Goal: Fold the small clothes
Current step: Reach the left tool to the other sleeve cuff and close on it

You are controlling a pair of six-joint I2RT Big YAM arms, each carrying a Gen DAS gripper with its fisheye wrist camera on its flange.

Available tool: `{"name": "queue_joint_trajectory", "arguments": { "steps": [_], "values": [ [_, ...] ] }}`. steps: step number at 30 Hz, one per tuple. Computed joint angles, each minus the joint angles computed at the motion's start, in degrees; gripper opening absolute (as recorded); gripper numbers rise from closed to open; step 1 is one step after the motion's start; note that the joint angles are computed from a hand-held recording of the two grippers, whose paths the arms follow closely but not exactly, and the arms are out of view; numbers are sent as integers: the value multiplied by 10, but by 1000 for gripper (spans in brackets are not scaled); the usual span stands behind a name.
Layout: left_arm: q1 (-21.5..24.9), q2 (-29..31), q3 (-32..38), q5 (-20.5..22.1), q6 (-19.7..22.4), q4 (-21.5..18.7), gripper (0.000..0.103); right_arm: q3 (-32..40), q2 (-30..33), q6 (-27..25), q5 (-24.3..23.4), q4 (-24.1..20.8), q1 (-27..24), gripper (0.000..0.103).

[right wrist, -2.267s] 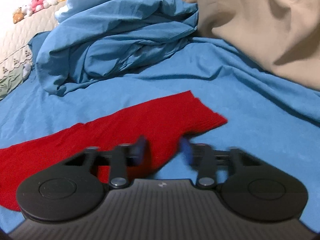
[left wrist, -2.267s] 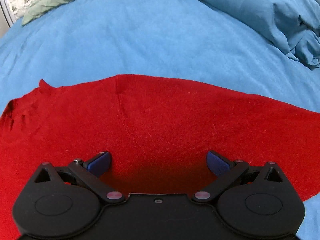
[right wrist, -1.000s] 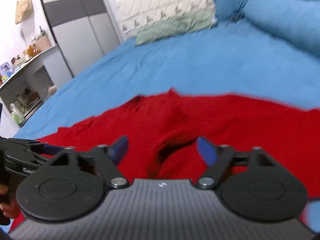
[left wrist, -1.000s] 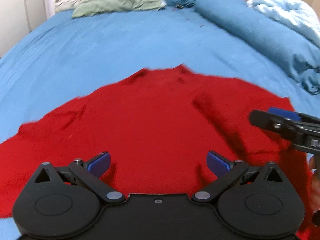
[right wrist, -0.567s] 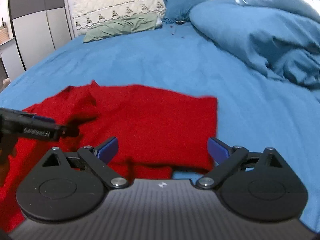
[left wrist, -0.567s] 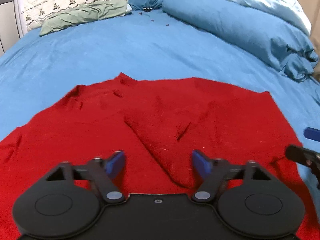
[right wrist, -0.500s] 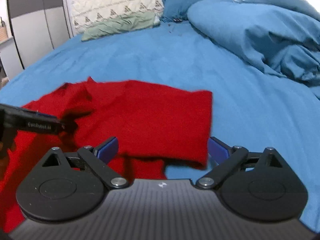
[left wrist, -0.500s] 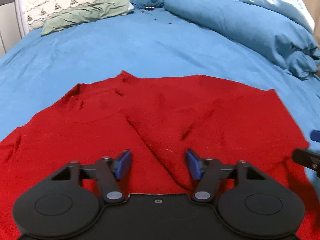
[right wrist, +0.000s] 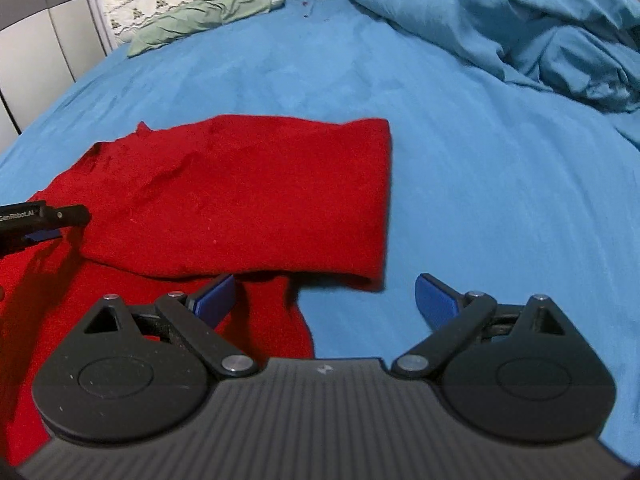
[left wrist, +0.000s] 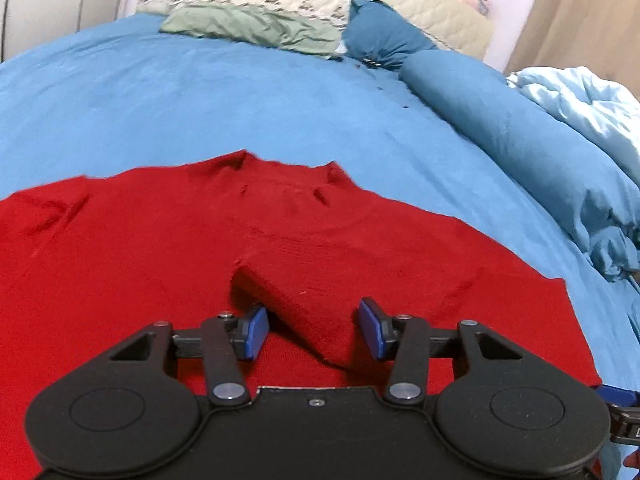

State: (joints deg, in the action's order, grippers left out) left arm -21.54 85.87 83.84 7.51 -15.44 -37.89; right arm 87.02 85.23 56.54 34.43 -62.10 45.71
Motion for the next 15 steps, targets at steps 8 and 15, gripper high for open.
{"name": "queue_joint_trajectory", "arguments": {
  "steps": [8, 15],
  "values": [
    [5, 27, 51, 6, -36, -16, 4, -1, 7, -12, 9, 0, 6, 103],
    [34, -56, -15, -74, 2, 97, 4, 10, 29, -39, 39, 8, 7, 103]
  ]
}}
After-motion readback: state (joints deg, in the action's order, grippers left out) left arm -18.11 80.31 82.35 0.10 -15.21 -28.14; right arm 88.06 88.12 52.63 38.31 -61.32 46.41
